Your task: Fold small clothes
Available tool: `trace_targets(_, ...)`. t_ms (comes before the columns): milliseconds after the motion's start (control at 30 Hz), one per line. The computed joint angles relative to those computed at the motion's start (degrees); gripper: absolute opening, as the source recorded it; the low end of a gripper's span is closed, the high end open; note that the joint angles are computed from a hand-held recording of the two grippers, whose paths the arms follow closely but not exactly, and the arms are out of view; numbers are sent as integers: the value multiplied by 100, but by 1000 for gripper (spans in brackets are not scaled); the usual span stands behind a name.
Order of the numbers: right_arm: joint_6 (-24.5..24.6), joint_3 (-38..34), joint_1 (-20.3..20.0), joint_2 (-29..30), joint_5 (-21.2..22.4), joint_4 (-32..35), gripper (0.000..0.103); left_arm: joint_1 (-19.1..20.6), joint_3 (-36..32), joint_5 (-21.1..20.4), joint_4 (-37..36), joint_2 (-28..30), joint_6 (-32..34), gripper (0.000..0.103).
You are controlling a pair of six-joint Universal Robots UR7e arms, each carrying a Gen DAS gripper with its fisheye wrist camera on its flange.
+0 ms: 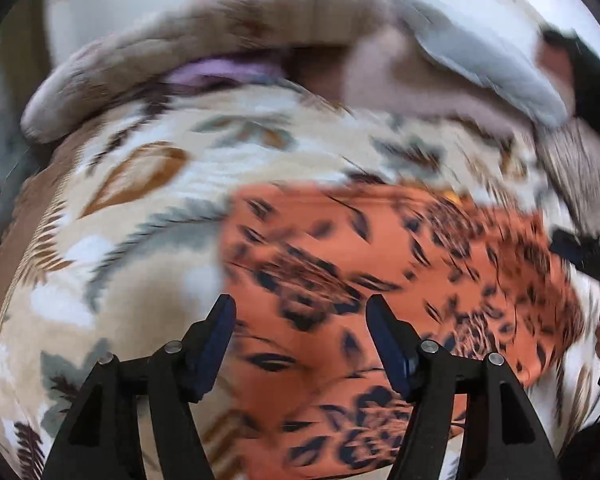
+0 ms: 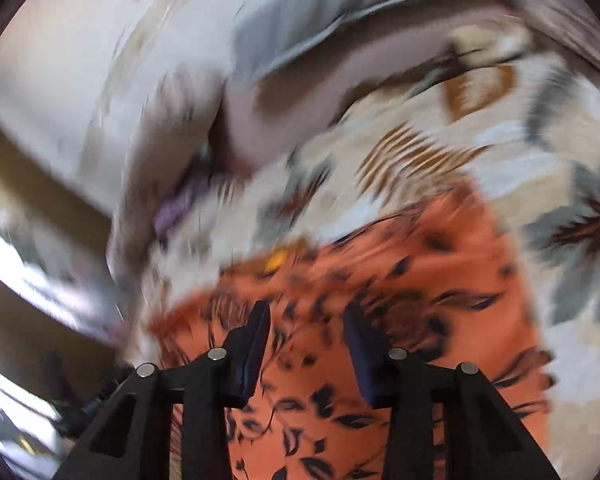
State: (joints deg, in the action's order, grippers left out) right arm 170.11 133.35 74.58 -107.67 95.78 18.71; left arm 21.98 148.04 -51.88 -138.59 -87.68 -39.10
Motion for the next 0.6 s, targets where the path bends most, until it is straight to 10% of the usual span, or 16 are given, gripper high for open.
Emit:
trace_targets(200,64,-45,431,906,1198,-796,41,798,-637,112,-675,1494,67,68)
trace_targets(267,-158,-82,-53,986,984,-727,41,1061,-855,242,-638,1861,69,68)
trace_targets(600,3,-148,-520,653,614,-377,55,114,-542,734,661,1749,-928,76)
